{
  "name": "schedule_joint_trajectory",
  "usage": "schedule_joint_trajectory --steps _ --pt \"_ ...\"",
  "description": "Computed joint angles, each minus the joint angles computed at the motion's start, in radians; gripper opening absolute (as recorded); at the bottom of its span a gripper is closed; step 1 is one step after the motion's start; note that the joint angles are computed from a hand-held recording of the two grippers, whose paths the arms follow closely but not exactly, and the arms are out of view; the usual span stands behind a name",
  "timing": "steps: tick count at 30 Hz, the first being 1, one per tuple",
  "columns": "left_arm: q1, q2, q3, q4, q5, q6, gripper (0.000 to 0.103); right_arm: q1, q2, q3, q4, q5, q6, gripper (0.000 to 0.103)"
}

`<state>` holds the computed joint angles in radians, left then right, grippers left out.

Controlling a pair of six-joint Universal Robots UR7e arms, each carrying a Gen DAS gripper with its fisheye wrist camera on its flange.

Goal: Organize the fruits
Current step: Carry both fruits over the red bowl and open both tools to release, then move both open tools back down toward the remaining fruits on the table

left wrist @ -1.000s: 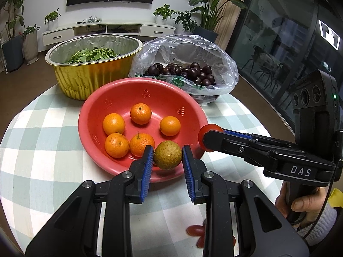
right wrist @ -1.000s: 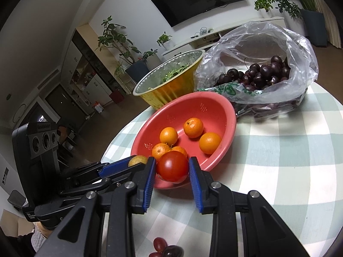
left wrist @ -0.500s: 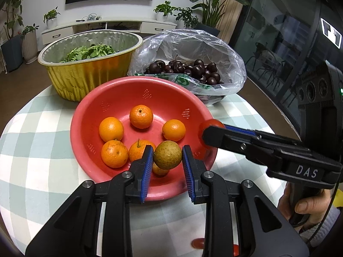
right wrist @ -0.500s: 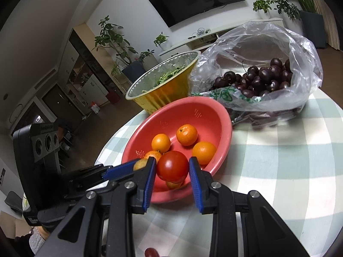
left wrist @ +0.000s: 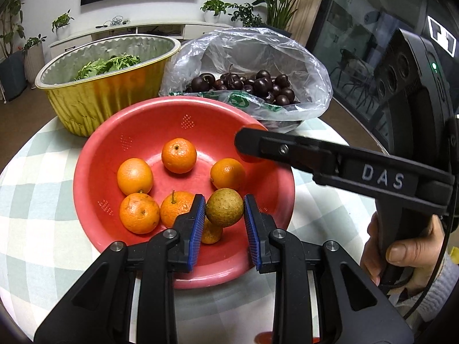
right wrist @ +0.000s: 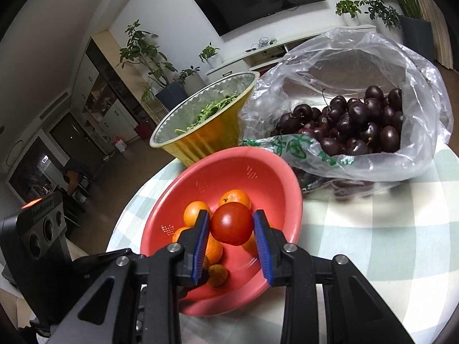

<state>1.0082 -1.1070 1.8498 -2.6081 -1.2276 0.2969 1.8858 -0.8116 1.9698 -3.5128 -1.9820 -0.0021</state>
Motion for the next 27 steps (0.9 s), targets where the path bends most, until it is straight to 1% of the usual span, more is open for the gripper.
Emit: schedule_joint_trajectory --steps 10,12,14,20,27 --pt "-0.004 0.024 0.006 -0.019 0.041 0.014 0.026 0.0 0.018 -0.016 0.005 -0.025 -0.021 0.036" --pt "-0.005 0.025 0.01 -0.026 0.043 0.017 0.026 0.001 0.019 -0.017 -0.001 -0.029 -0.032 0.044" --pt "-0.006 0.025 0.01 -0.026 0.043 0.016 0.026 0.006 0.023 -0.019 -0.012 -0.037 -0.046 0.046" --pt "-0.014 0.022 0.02 -0.041 0.059 0.023 0.026 0.02 0.024 -0.017 -0.017 -0.05 -0.057 0.046" --pt "-0.026 -0.004 0.044 -0.055 0.065 0.025 0.026 0.044 0.011 0.019 -0.047 -0.065 -0.052 0.046"
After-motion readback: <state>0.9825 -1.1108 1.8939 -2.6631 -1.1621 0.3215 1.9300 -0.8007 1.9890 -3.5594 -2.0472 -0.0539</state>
